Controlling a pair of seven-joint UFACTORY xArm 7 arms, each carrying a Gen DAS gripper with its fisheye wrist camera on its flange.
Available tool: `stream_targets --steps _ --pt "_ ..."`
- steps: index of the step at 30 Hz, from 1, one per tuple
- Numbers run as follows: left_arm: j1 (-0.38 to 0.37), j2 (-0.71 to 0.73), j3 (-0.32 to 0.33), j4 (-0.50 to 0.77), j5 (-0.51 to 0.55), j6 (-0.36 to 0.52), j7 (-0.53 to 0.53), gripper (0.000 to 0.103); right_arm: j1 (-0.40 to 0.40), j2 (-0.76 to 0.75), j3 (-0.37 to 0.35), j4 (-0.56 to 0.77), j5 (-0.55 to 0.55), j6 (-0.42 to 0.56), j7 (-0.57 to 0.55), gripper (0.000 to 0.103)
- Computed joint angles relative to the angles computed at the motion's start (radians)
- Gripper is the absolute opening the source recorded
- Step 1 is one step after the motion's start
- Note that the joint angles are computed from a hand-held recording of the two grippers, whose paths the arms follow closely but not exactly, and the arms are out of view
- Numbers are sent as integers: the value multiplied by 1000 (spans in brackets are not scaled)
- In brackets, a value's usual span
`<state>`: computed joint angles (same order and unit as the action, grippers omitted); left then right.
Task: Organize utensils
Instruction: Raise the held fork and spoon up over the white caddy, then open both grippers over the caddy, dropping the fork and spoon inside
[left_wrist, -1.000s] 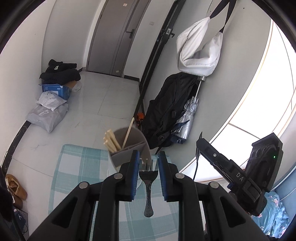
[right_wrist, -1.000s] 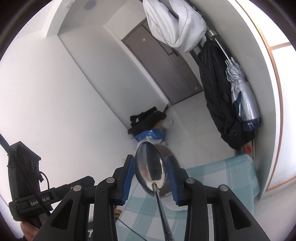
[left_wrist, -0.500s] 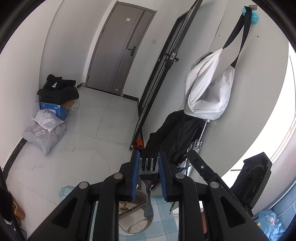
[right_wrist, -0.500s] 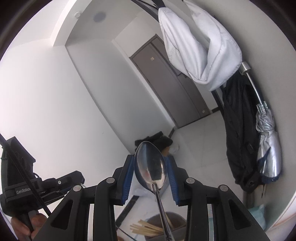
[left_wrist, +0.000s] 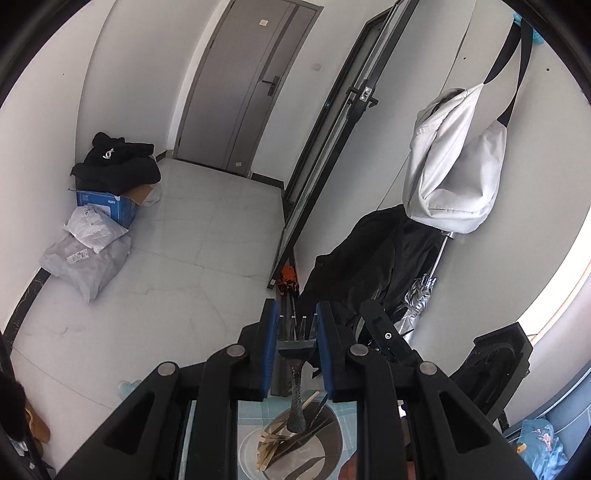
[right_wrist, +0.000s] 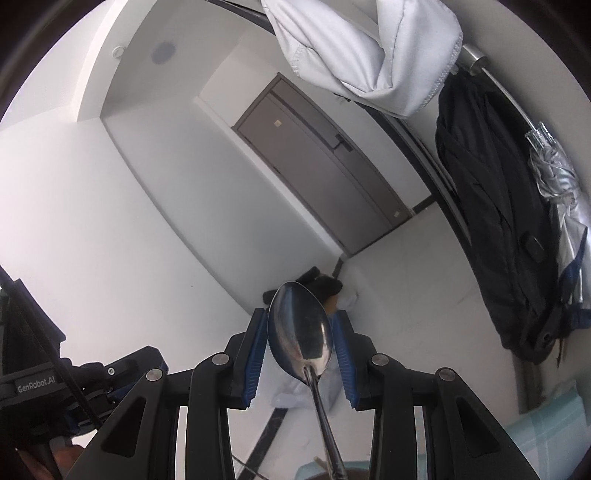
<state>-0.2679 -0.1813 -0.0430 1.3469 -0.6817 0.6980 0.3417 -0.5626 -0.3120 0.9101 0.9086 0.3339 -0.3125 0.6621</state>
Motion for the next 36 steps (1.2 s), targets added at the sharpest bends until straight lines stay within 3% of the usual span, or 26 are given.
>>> stream_targets --steps 5,11,14,20,28,30,33,36 --pt "-4 -1 -11 -16 34 -31 25 16 -29 15 53 -26 69 -77 -32 34" --pt "-25 -17 8 -41 -34 -28 111 16 -48 -25 104 -47 130 -65 -110 35" --pt "-26 -31 -6 -65 -9 -54 121 16 22 -24 39 -62 90 -44 -112 34" --pt "-37 -47 5 -93 -14 -23 137 16 135 -66 -97 -93 -4 34 -104 35" --pt "-33 -60 -1 -126 25 28 88 17 417 -113 -375 -149 -174 151 -97 35" --pt "-36 -61 -2 -131 29 50 77 17 433 -130 -395 -154 -209 194 -93 35" --pt "-23 -76 -29 -157 105 24 19 17 621 -103 -565 -147 -232 264 -131 35" --pt "-38 -97 -13 -178 90 20 17 18 753 -104 -681 -146 -248 318 -166 35"
